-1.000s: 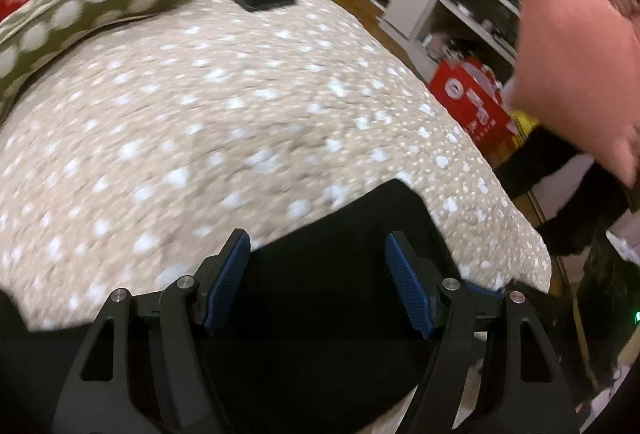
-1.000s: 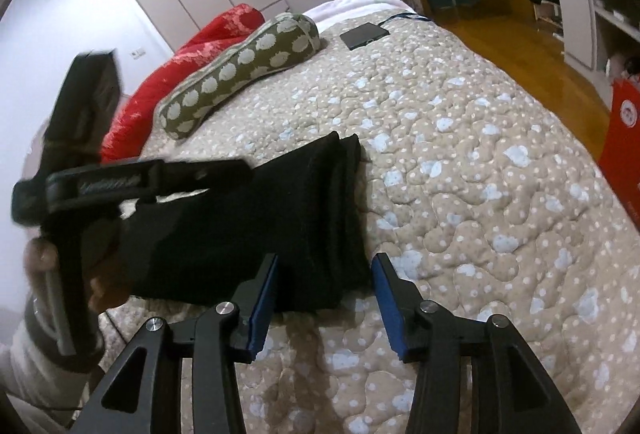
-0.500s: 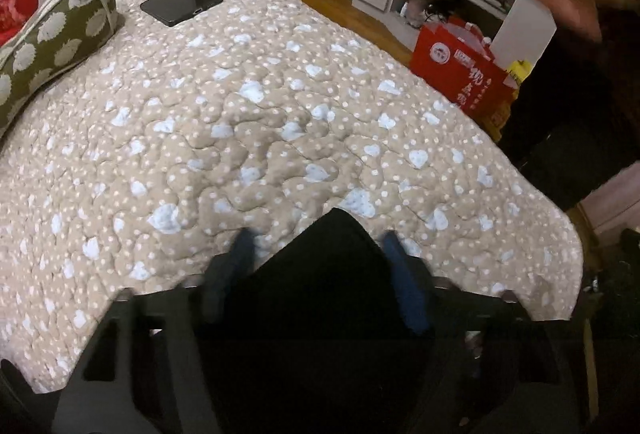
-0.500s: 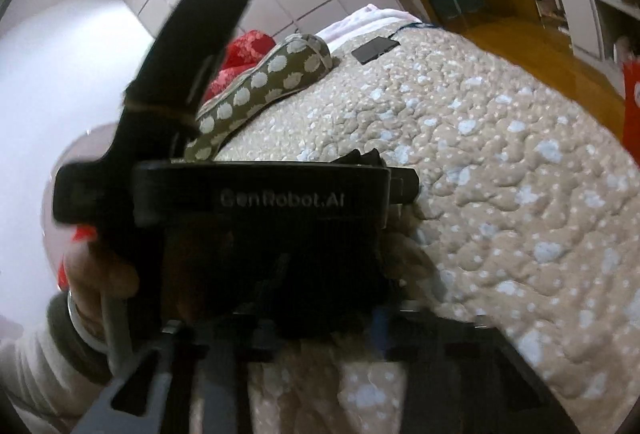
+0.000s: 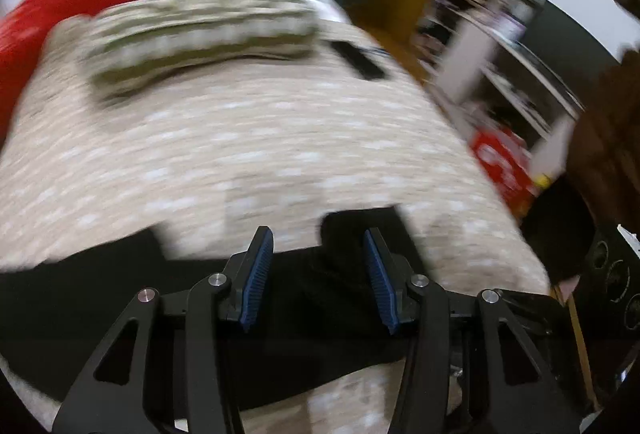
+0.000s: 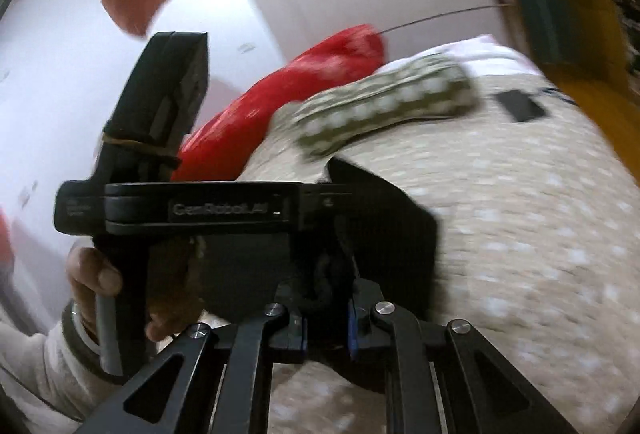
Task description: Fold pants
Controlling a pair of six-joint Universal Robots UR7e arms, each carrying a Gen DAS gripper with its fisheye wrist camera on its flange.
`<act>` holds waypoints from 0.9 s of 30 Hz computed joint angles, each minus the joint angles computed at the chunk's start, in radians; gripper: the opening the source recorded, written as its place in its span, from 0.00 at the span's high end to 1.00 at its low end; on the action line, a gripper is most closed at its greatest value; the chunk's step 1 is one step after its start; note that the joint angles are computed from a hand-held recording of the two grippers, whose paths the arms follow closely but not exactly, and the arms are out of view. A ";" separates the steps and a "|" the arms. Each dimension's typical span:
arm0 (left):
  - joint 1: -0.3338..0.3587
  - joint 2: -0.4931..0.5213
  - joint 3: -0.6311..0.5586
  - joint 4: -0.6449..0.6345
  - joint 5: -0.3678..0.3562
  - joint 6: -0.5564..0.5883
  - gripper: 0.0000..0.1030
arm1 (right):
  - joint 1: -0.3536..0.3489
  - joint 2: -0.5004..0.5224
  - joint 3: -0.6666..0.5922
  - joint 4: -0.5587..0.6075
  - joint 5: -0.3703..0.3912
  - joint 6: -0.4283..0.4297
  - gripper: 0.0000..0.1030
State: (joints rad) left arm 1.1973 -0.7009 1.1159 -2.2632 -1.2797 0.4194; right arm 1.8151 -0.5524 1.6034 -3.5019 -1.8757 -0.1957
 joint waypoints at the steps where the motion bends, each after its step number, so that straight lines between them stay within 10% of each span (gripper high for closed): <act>1: 0.011 -0.014 0.005 -0.014 0.028 -0.012 0.55 | 0.001 0.028 -0.044 0.042 0.020 -0.002 0.88; 9: 0.082 -0.019 -0.044 0.020 0.103 -0.113 0.55 | 0.005 0.210 -0.349 0.398 0.028 0.057 0.80; 17: 0.091 -0.037 0.021 0.036 0.040 -0.140 0.43 | -0.014 0.044 -0.104 0.131 0.035 0.070 0.69; 27: 0.101 -0.034 -0.006 0.091 0.021 -0.186 0.43 | -0.006 0.037 -0.119 0.386 0.139 -0.027 0.69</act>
